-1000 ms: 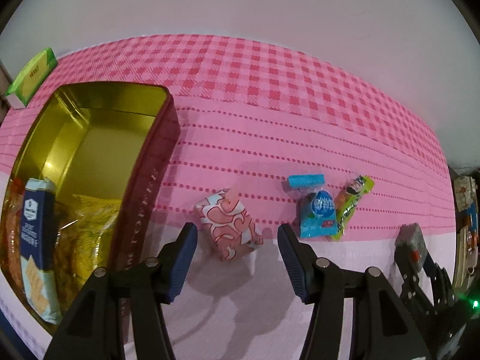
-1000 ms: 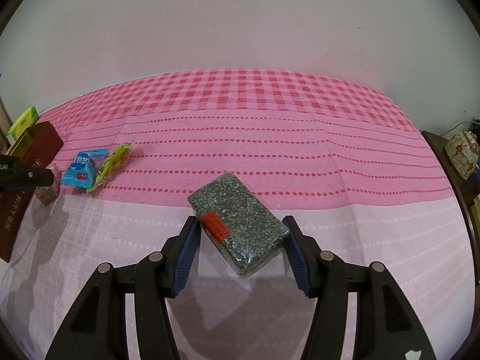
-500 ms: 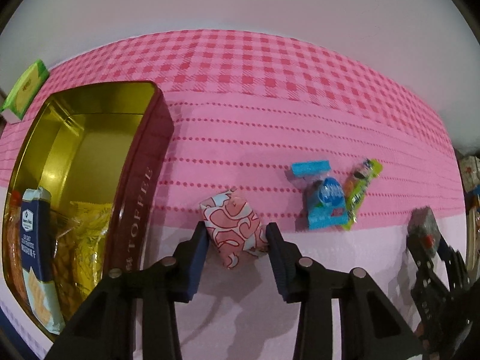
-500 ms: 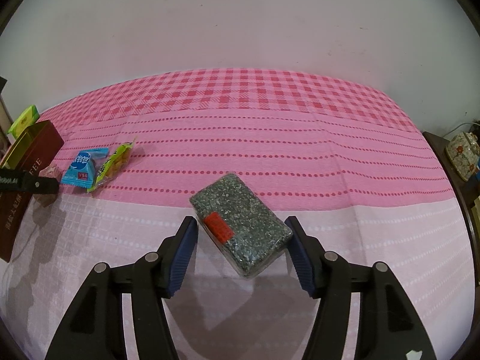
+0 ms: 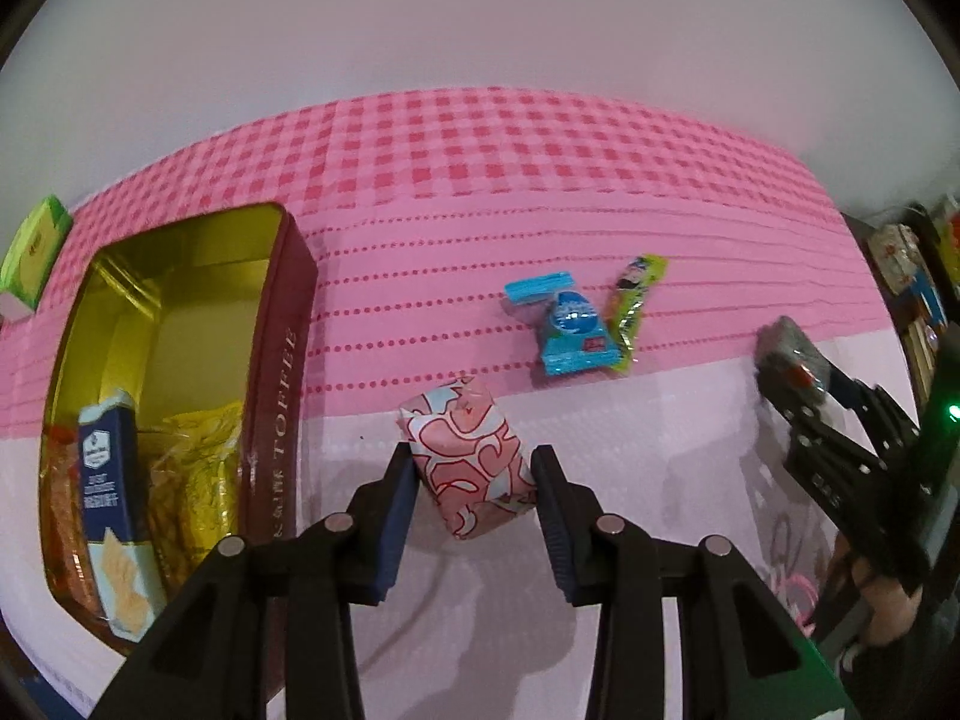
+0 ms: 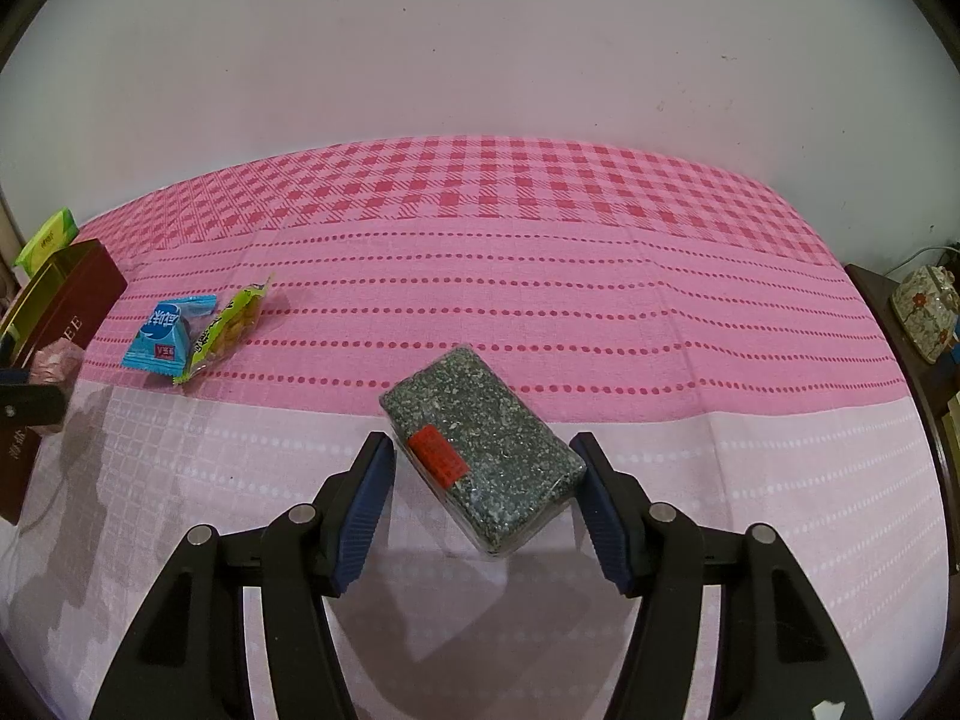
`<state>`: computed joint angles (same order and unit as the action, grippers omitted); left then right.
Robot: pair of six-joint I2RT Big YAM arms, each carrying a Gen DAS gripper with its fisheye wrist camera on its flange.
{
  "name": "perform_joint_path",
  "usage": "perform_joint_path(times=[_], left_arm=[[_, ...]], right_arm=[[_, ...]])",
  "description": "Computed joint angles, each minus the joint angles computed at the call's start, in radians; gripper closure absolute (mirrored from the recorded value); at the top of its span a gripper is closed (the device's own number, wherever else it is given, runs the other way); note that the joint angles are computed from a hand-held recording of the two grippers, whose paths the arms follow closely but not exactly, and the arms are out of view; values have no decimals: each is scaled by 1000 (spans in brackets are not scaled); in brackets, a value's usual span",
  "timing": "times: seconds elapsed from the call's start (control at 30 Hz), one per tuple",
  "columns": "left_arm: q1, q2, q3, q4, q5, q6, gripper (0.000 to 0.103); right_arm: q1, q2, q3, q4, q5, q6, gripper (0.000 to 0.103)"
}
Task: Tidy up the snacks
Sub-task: 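Carry the pink box with the left tool over the tin while the right tool holds the grey block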
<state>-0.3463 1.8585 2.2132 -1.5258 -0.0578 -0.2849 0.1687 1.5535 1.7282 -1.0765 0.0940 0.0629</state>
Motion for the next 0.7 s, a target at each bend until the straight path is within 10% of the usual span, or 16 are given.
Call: perform_joint_path(times=[0.7], left_arm=[[153,-101,-28,26,-101,88,64]], right_arm=[[2,1,2,-3,2,1,45]])
